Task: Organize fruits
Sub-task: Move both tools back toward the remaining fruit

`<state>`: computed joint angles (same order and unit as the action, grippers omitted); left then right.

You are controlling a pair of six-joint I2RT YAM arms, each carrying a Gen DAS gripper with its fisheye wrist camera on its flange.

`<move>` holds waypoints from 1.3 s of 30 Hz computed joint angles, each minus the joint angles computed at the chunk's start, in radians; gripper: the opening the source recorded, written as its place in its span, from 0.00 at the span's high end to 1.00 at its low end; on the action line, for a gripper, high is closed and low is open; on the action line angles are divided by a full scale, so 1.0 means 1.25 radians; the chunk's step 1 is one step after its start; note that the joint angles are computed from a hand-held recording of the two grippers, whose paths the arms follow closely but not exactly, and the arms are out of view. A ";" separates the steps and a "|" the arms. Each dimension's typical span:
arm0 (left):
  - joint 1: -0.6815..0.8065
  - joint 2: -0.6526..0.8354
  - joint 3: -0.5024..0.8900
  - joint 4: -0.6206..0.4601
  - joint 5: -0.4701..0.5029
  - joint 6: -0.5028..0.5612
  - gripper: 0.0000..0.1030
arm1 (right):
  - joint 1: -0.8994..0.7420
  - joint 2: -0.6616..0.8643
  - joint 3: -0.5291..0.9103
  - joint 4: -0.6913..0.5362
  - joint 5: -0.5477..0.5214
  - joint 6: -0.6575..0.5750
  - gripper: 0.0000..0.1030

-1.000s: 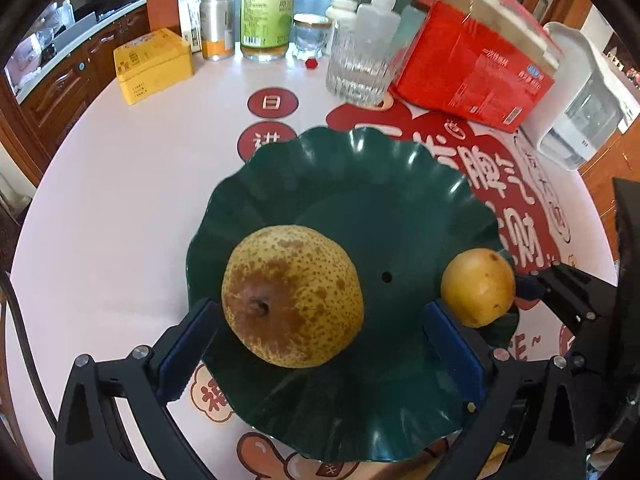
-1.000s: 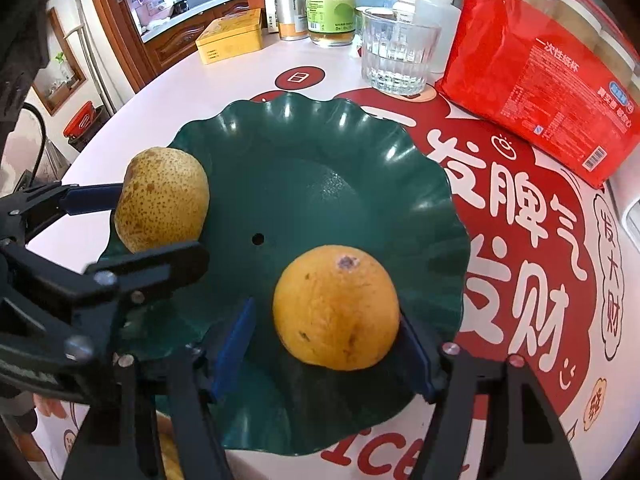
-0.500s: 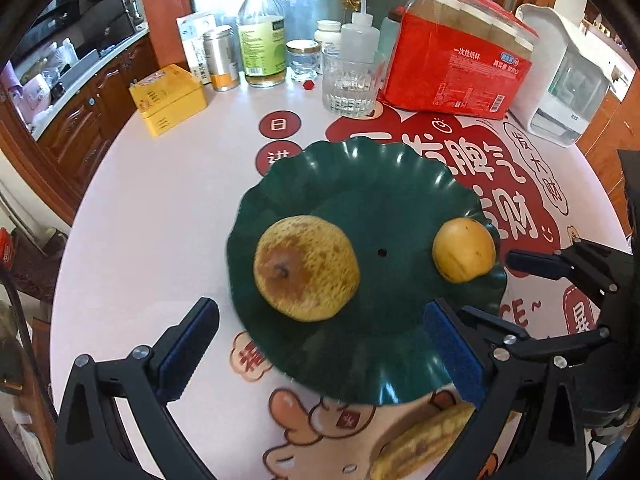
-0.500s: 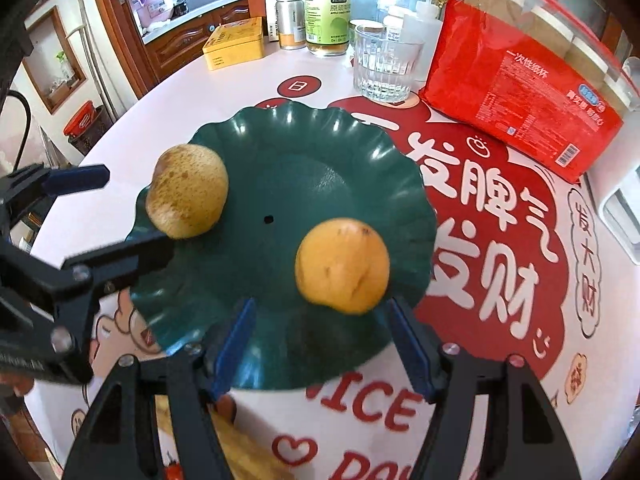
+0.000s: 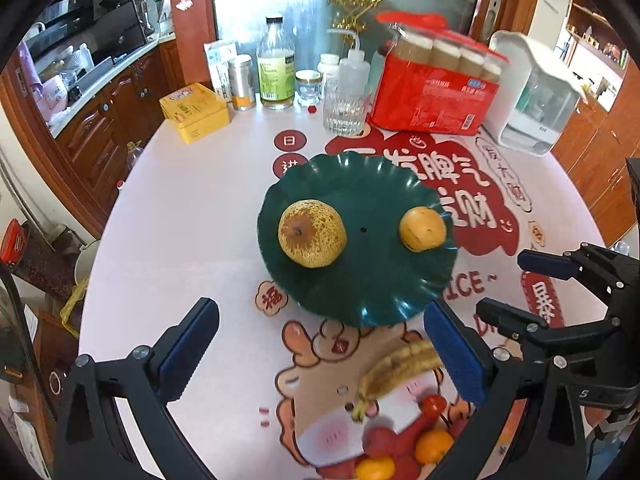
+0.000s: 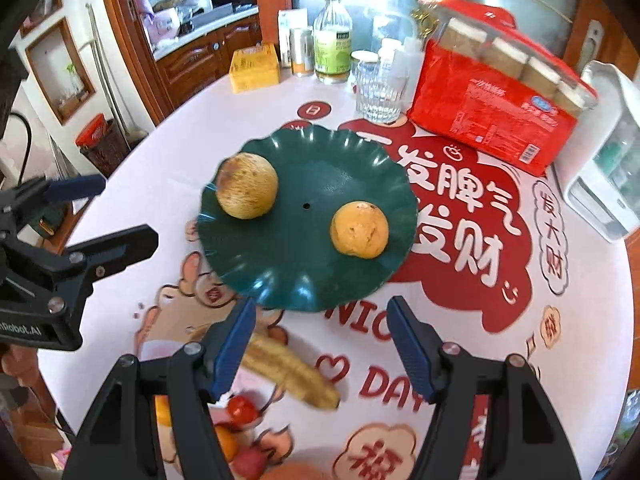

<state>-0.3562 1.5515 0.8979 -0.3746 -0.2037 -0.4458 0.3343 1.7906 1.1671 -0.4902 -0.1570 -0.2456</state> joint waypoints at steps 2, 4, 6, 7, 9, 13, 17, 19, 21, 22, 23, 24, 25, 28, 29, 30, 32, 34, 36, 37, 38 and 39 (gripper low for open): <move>-0.016 -0.044 -0.015 -0.021 -0.011 -0.013 0.01 | -0.001 -0.056 -0.029 -0.011 -0.003 0.017 0.34; -0.037 -0.094 -0.031 -0.047 -0.032 -0.031 0.01 | -0.005 -0.108 -0.054 -0.024 -0.010 0.038 0.34; -0.058 -0.149 -0.049 -0.074 -0.049 -0.047 0.01 | -0.013 -0.156 -0.076 -0.037 -0.028 0.057 0.33; -0.065 -0.164 -0.052 -0.084 -0.054 -0.054 0.01 | -0.018 -0.183 -0.089 -0.042 -0.043 0.065 0.33; -0.080 -0.206 -0.063 -0.109 -0.064 -0.071 0.01 | -0.030 -0.236 -0.114 -0.058 -0.074 0.078 0.33; -0.112 -0.271 -0.079 -0.154 -0.077 -0.108 0.01 | -0.030 -0.337 -0.167 -0.059 -0.075 0.108 0.33; -0.146 -0.336 -0.103 -0.184 -0.082 -0.146 0.01 | -0.009 -0.447 -0.227 -0.041 -0.023 0.115 0.33; -0.162 -0.369 -0.115 -0.201 -0.082 -0.172 0.01 | 0.009 -0.494 -0.252 -0.036 0.013 0.116 0.33; -0.185 -0.397 -0.128 -0.219 -0.093 -0.198 0.01 | 0.020 -0.533 -0.279 -0.030 0.033 0.112 0.33; -0.198 -0.408 -0.133 -0.228 -0.102 -0.209 0.01 | 0.025 -0.556 -0.296 -0.026 0.040 0.110 0.33; -0.209 -0.414 -0.137 -0.234 -0.112 -0.218 0.01 | 0.029 -0.574 -0.310 -0.023 0.045 0.110 0.33; -0.228 -0.421 -0.142 -0.244 -0.129 -0.232 0.01 | 0.032 -0.596 -0.329 -0.017 0.047 0.112 0.33; -0.251 -0.431 -0.149 -0.255 -0.150 -0.249 0.01 | 0.036 -0.612 -0.343 -0.013 0.052 0.119 0.33; -0.294 -0.445 -0.164 -0.274 -0.181 -0.286 0.01 | 0.024 -0.634 -0.372 -0.014 0.027 0.135 0.33; -0.299 -0.447 -0.168 -0.273 -0.183 -0.292 0.01 | 0.020 -0.641 -0.384 -0.011 0.023 0.144 0.33; -0.312 -0.453 -0.179 -0.274 -0.187 -0.306 0.01 | 0.017 -0.647 -0.397 -0.009 0.025 0.153 0.33; -0.329 -0.455 -0.190 -0.273 -0.187 -0.325 0.01 | 0.014 -0.659 -0.417 -0.007 0.026 0.171 0.33; -0.343 -0.456 -0.203 -0.270 -0.187 -0.340 0.01 | -0.005 -0.677 -0.441 -0.008 0.000 0.184 0.33; -0.355 -0.453 -0.215 -0.262 -0.186 -0.351 0.01 | -0.012 -0.694 -0.460 -0.008 -0.010 0.188 0.33; -0.364 -0.451 -0.224 -0.254 -0.187 -0.359 0.01 | -0.015 -0.700 -0.469 -0.009 -0.008 0.189 0.33; -0.370 -0.447 -0.229 -0.248 -0.187 -0.364 0.01 | -0.016 -0.705 -0.478 -0.009 -0.005 0.190 0.33; -0.377 -0.441 -0.237 -0.239 -0.186 -0.371 0.01 | -0.022 -0.706 -0.486 -0.008 -0.006 0.190 0.33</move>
